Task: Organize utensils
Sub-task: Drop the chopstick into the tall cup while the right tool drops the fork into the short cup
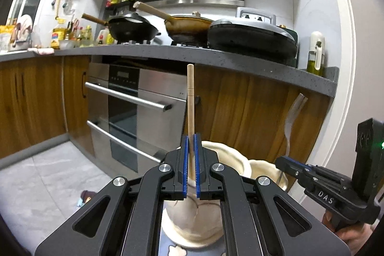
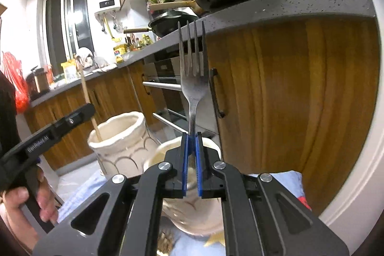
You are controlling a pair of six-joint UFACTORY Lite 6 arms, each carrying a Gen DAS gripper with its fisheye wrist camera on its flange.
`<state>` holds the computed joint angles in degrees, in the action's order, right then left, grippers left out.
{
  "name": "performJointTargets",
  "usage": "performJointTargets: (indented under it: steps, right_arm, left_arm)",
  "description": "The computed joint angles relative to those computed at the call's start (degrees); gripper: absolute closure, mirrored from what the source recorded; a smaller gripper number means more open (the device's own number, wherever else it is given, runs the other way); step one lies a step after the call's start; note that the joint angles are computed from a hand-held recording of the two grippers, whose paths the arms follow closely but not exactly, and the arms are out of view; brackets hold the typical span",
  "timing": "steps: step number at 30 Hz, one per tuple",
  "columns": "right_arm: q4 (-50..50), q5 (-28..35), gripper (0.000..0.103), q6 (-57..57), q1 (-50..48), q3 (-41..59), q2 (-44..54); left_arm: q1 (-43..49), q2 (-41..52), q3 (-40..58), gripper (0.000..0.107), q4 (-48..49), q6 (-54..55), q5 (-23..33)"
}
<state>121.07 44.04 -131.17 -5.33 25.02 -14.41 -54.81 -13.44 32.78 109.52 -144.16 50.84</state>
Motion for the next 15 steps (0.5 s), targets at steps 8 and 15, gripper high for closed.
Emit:
performJointTargets:
  steps: [8,15]
  right_arm:
    - [0.29,-1.65,0.097,-0.97,0.03,-0.41,0.30]
    - [-0.44,-2.38,0.097,0.05,0.00,0.96,1.71]
  left_arm:
    - [-2.45,1.38,0.63,0.102,-3.88,3.89,2.13]
    - [-2.72,0.86,0.13,0.101,-4.91,3.11,2.05]
